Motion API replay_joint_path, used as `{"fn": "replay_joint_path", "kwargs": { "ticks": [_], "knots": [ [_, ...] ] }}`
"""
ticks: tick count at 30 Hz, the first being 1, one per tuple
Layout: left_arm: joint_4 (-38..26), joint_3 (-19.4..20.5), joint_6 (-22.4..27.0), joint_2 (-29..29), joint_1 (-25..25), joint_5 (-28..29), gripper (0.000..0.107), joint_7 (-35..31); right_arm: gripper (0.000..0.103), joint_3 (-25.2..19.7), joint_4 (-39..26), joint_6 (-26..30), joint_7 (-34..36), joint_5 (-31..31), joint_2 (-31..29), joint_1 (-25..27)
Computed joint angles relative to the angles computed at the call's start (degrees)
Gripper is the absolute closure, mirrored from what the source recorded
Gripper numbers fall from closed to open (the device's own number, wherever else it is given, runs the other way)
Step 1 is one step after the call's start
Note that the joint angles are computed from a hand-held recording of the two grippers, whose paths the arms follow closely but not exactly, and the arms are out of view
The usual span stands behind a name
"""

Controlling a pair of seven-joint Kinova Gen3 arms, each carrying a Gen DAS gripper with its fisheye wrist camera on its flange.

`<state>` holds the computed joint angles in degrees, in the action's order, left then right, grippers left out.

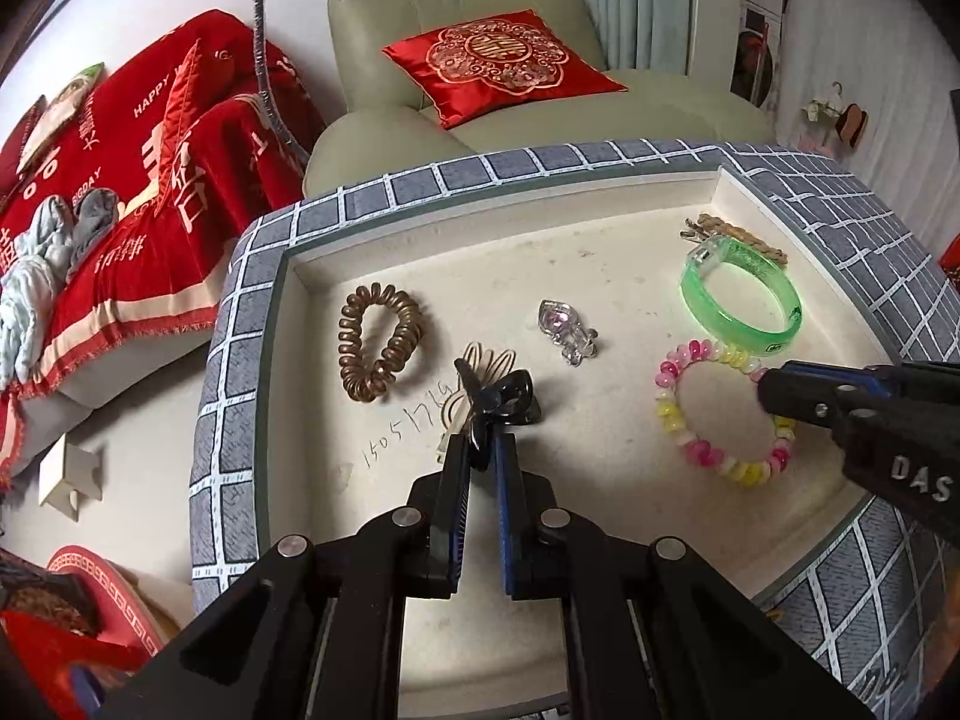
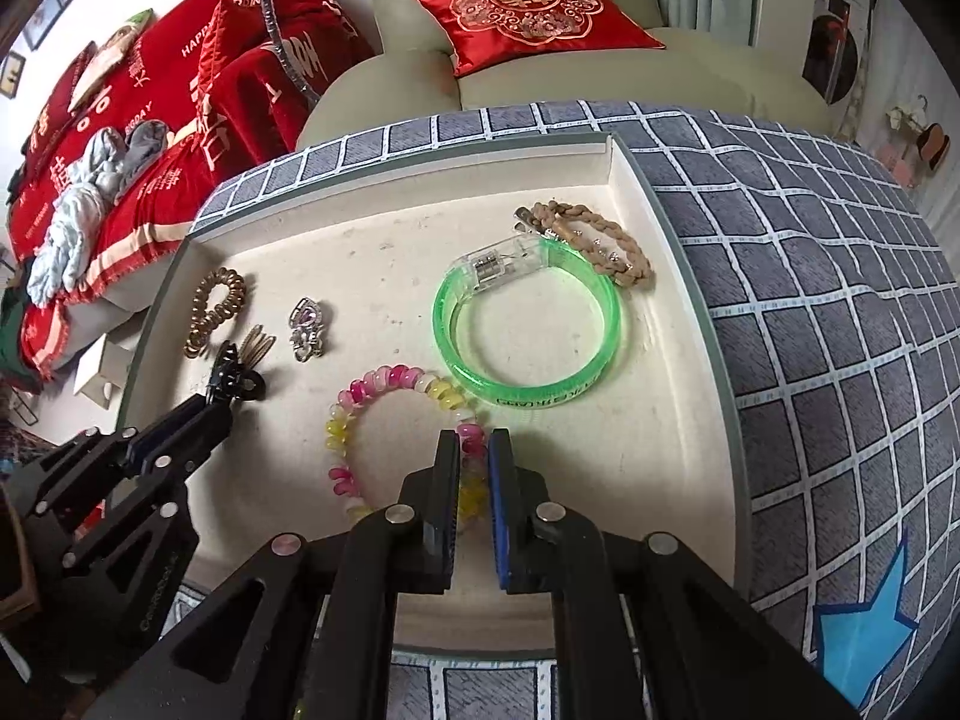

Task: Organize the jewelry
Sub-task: 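Carry the claw clip and beaded bracelet over the tray with both tools, then open both tools to release the claw clip and bracelet into the tray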

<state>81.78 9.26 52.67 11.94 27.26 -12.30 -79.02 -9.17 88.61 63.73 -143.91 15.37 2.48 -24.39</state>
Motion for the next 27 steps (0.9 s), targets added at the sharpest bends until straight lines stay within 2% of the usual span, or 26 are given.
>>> {"fn": "replay_joint_path", "kwargs": {
  "ticks": [1,2,4,5,6,8,27],
  "knots": [
    [0.08,-0.02,-0.01,-0.06,-0.06,0.15,0.083,0.06,0.092,0.01,0.25,-0.34,0.10,-0.37,-0.45,0.09],
    [0.12,-0.06,0.03,-0.13,-0.05,0.16,0.083,0.31,0.087,0.00,0.56,-0.77,0.26,-0.79,-0.94,0.23],
    [0.32,-0.12,-0.15,-0.31,0.04,-0.02,0.083,0.84,0.059,-0.16,1.11,-1.58,0.20,-1.35,-1.90,0.50],
    [0.37,-0.13,-0.16,-0.43,0.06,-0.09,0.083,1.10,0.038,-0.46,1.43,-1.86,-0.46,-0.90,-2.55,0.45],
    [0.34,-0.12,-0.07,-0.51,0.04,-0.09,0.083,1.28,0.034,-0.82,1.33,-1.76,-1.20,-0.08,-2.81,0.36],
    [0.41,-0.14,-0.06,-0.71,0.02,-0.18,0.083,1.79,0.034,-1.61,1.43,-1.48,-2.69,1.53,-3.65,0.05],
    [1.76,-0.05,-2.51,-2.58,-1.02,-0.58,0.082,4.21,0.033,-4.34,2.32,-0.21,-5.58,2.40,-7.24,0.98]
  ]
}}
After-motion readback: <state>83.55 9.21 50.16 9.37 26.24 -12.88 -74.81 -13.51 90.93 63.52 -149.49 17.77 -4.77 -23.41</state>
